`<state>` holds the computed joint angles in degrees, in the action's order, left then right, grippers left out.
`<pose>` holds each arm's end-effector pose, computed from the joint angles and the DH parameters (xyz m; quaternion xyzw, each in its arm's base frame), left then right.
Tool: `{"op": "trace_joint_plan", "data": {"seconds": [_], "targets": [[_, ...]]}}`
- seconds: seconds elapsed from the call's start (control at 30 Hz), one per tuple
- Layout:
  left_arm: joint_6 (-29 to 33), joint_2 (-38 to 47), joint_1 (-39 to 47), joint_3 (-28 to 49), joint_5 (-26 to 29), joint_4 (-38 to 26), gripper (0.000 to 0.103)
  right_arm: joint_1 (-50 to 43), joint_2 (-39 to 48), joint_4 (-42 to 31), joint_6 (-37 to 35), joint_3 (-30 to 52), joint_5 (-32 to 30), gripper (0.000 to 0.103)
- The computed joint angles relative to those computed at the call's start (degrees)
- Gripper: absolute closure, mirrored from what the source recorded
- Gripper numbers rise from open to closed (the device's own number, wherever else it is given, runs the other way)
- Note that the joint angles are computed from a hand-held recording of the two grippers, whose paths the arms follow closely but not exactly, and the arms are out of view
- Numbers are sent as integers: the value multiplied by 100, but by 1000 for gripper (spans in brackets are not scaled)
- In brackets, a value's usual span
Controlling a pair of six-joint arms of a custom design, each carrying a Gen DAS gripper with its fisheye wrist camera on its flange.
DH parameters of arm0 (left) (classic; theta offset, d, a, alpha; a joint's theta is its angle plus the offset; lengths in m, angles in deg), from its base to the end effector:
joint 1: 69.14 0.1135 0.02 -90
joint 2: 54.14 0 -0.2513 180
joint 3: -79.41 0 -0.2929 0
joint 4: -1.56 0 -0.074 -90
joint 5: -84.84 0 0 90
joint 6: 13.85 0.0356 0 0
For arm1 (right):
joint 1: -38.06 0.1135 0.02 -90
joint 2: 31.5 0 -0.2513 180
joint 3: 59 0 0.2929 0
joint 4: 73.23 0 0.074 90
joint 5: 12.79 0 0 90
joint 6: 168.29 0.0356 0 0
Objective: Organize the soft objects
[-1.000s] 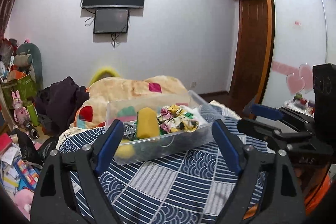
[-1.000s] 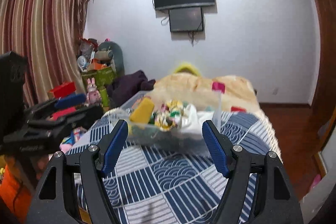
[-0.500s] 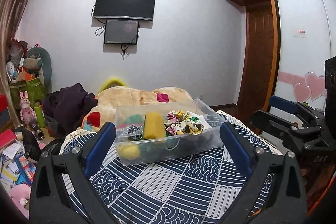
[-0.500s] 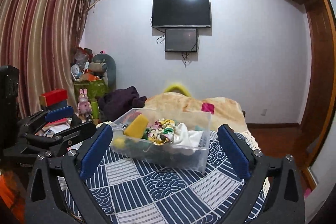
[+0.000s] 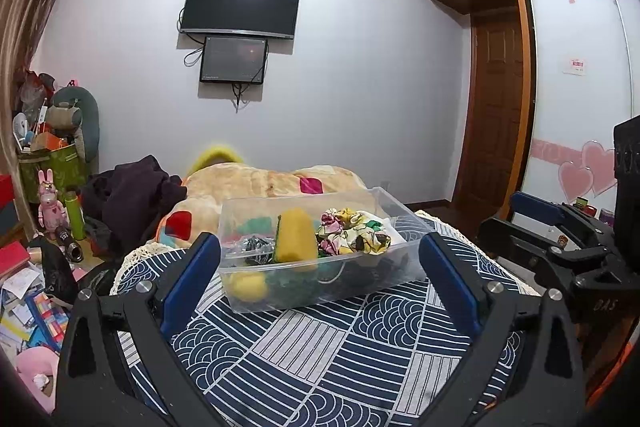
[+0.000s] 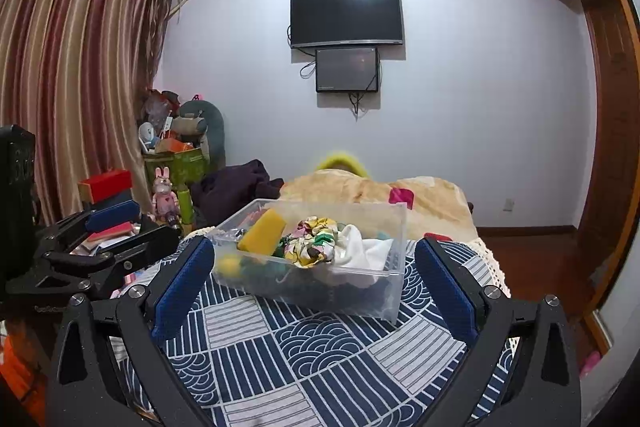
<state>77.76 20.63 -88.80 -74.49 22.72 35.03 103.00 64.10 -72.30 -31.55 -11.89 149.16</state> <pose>0.2291 -0.0995 0.1084 0.2861 0.7308 -0.2815 0.5522 0.1560 0.2538 0.0815 0.0906 0.7785 -0.0651 0.6176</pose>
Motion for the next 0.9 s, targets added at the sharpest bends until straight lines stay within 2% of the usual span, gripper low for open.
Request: {"op": "trace_joint_plan", "data": {"seconds": [0.4,0.9], "targets": [[6,-100,-49,-66,-40,12,1,45,-120,-132,183,-64,9,2],[14,-289,-93,-180,-88,28,0,18,-184,98,106,-176,-22,2]]}}
